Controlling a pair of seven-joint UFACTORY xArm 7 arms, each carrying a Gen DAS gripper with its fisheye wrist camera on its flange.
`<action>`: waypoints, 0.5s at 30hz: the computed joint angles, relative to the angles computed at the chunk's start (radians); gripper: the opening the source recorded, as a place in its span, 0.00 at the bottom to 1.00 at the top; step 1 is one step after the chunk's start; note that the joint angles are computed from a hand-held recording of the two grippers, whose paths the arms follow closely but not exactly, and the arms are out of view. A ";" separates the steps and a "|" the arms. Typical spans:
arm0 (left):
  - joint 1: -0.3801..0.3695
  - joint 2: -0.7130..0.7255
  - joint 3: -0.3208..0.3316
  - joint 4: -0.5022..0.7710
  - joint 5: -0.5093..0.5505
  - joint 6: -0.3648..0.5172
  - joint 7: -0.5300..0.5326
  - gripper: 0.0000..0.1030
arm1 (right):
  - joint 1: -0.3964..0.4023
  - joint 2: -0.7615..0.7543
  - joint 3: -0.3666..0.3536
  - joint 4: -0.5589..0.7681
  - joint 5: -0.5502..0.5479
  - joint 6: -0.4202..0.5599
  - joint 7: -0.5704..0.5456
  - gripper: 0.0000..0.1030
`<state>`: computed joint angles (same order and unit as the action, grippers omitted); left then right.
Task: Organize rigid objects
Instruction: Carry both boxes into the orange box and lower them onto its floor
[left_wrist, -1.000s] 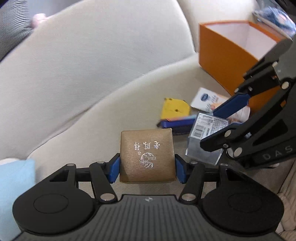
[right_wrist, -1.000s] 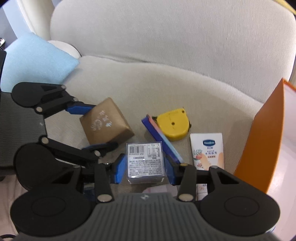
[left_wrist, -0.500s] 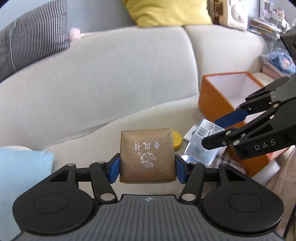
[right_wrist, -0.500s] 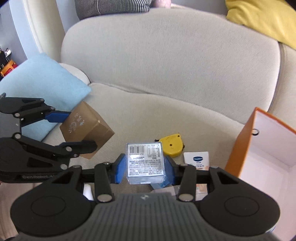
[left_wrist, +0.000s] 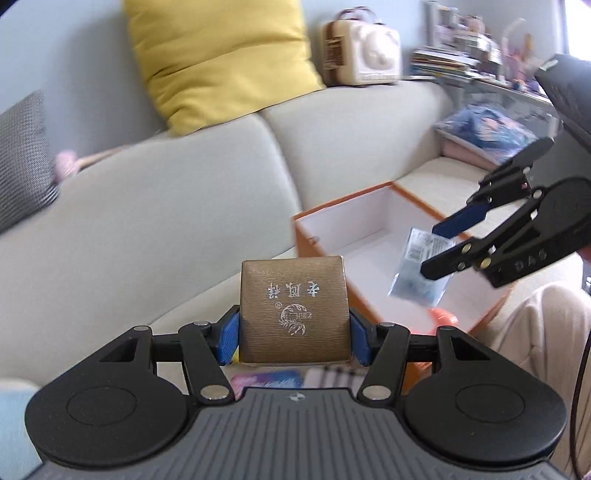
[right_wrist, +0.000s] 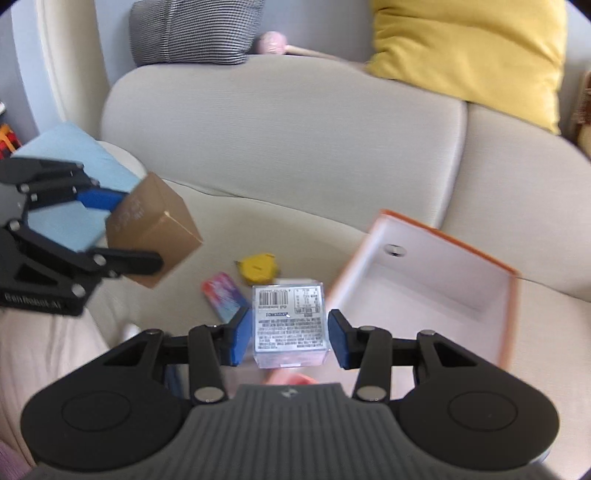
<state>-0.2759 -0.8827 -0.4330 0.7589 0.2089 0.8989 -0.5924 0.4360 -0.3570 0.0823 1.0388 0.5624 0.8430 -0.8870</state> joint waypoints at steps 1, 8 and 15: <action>-0.005 0.024 -0.004 0.009 -0.004 -0.023 0.004 0.65 | -0.012 -0.009 -0.012 0.002 -0.014 0.011 -0.009 0.45; -0.032 0.300 -0.028 0.148 0.022 -0.140 0.068 0.65 | -0.107 0.042 -0.086 0.070 -0.093 0.117 -0.135 0.45; -0.111 0.556 0.020 0.261 0.058 -0.227 0.149 0.65 | -0.184 0.135 -0.084 0.133 -0.120 0.186 -0.259 0.45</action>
